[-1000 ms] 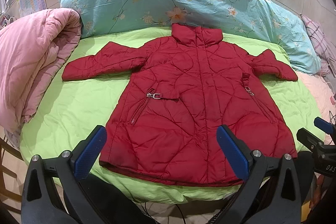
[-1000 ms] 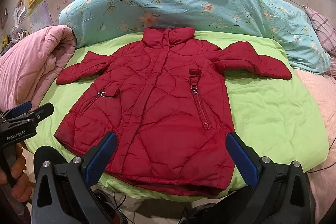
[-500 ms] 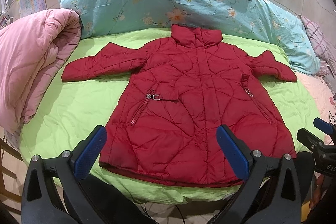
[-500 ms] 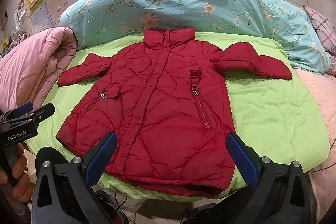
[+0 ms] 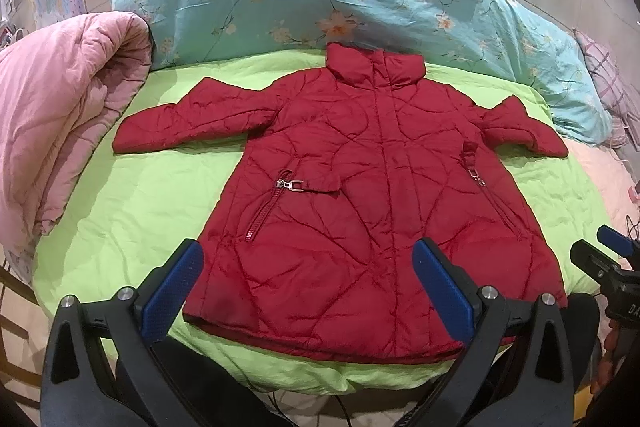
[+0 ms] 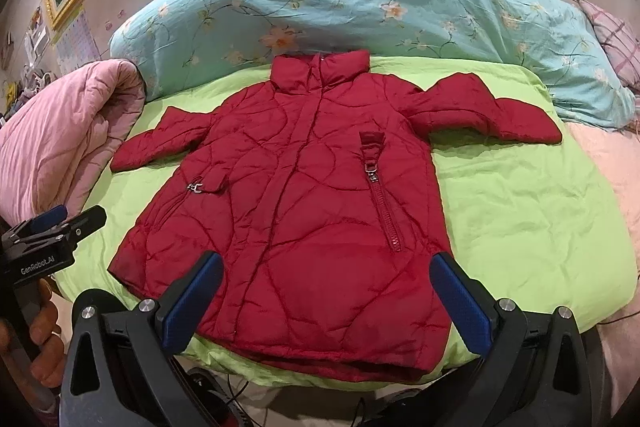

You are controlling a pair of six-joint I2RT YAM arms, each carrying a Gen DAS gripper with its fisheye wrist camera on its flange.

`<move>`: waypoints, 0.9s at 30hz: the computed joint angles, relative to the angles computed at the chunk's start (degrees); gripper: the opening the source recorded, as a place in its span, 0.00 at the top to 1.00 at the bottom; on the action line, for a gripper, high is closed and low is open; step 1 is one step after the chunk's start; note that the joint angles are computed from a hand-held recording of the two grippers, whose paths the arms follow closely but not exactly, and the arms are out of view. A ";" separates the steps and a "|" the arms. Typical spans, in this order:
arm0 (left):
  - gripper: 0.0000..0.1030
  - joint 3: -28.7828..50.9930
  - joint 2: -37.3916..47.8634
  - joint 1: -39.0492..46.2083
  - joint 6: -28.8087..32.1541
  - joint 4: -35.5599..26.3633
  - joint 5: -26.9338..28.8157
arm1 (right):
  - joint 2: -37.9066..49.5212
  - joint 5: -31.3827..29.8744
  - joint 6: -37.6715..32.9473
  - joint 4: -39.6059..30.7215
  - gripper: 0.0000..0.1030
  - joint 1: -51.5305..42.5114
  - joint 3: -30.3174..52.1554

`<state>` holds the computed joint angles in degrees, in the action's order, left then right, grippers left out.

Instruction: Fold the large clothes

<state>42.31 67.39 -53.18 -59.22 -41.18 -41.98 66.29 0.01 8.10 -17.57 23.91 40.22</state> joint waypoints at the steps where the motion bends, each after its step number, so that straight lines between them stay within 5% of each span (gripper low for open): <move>1: 0.00 0.03 0.28 0.24 0.37 0.58 0.11 | 0.31 -0.31 -0.21 0.14 0.00 -0.36 0.18; 17: 0.00 0.15 4.97 10.80 11.64 10.94 6.70 | 12.08 -13.25 -1.13 6.77 0.00 -15.59 6.08; 27: 0.00 3.53 10.70 16.24 18.24 15.69 8.84 | 27.22 -20.05 -0.31 6.50 0.00 -24.78 18.39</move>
